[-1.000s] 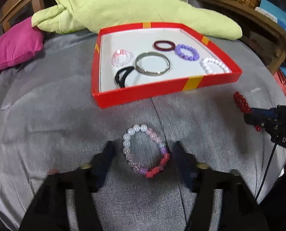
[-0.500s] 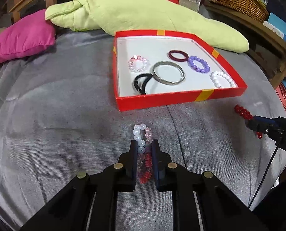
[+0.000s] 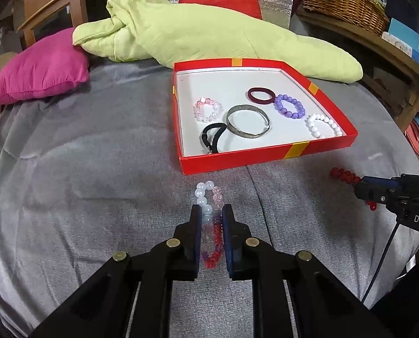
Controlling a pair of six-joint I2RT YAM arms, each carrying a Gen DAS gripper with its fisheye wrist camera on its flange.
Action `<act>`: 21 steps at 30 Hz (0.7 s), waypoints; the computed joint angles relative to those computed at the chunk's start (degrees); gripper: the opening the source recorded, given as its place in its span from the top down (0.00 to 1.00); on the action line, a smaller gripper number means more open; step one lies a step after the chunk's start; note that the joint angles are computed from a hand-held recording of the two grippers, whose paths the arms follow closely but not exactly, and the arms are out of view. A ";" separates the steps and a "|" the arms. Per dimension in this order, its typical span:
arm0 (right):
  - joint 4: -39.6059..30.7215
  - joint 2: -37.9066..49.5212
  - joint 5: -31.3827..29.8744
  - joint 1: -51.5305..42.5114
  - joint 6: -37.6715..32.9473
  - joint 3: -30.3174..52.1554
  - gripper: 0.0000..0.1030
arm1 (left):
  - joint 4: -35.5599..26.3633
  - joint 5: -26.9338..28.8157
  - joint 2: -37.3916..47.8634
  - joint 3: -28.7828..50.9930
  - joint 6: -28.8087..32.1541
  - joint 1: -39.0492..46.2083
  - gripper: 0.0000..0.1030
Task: Organize jewelry
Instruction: 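Carry the pink-white bracelet over the box with the left tool while the right tool carries the red one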
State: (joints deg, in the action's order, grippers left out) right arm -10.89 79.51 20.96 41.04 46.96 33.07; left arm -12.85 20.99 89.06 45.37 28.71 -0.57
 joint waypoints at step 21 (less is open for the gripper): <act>-10.06 10.67 6.15 1.99 0.51 8.16 0.60 | 2.84 -4.38 -0.22 -1.59 -0.09 -1.60 0.85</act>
State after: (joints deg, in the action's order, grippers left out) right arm -20.95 90.18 27.11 43.03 47.47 41.24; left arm -10.01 16.61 88.84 43.77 28.62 -2.17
